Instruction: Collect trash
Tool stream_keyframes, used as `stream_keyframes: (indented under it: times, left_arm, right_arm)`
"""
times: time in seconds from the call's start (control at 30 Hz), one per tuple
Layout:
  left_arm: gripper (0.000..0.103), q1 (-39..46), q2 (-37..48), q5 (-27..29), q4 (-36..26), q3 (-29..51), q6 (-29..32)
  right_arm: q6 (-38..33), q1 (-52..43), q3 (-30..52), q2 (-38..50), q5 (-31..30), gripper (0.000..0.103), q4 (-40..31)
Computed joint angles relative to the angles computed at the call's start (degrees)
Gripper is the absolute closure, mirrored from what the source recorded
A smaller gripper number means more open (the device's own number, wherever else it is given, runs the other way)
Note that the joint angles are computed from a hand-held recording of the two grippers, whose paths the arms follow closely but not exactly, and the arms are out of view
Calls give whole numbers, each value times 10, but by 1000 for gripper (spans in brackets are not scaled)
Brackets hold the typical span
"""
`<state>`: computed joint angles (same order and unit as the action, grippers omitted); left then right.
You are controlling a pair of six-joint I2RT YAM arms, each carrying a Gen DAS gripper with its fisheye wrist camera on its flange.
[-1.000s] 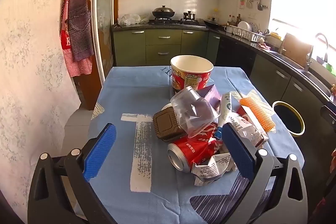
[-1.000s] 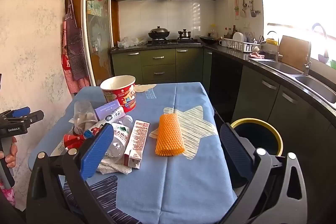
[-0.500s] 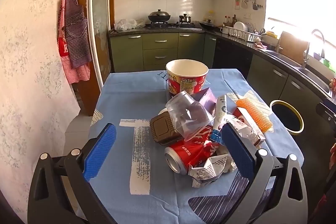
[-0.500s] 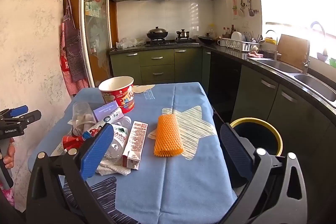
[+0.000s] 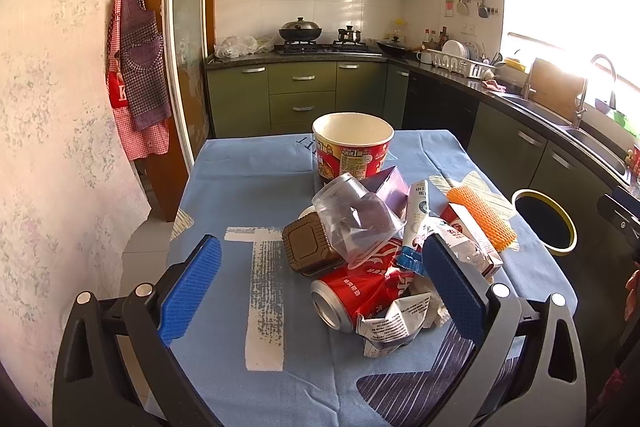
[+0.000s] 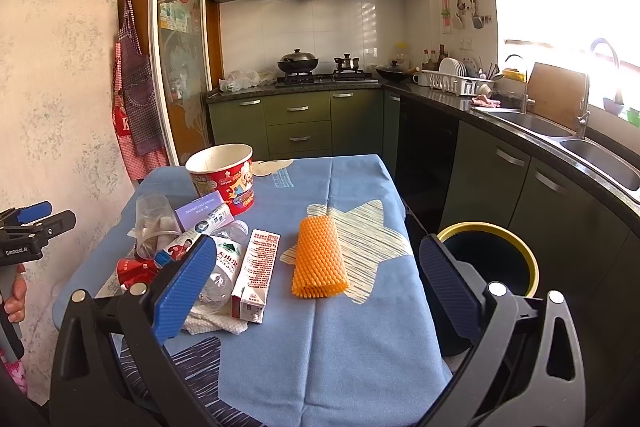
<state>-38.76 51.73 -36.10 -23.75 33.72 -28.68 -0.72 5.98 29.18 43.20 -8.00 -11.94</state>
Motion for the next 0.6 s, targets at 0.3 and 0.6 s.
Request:
stream_keyframes:
  times: [0.3,0.6]
  left_arm:
    - [4,1,5,2,6,-1,7]
    - [4,-2,7,1,8,-1,10]
  right_arm:
    - [1,-2,-2,3,-2,6,3]
    - [2,-1,-3,7,0,6,7]
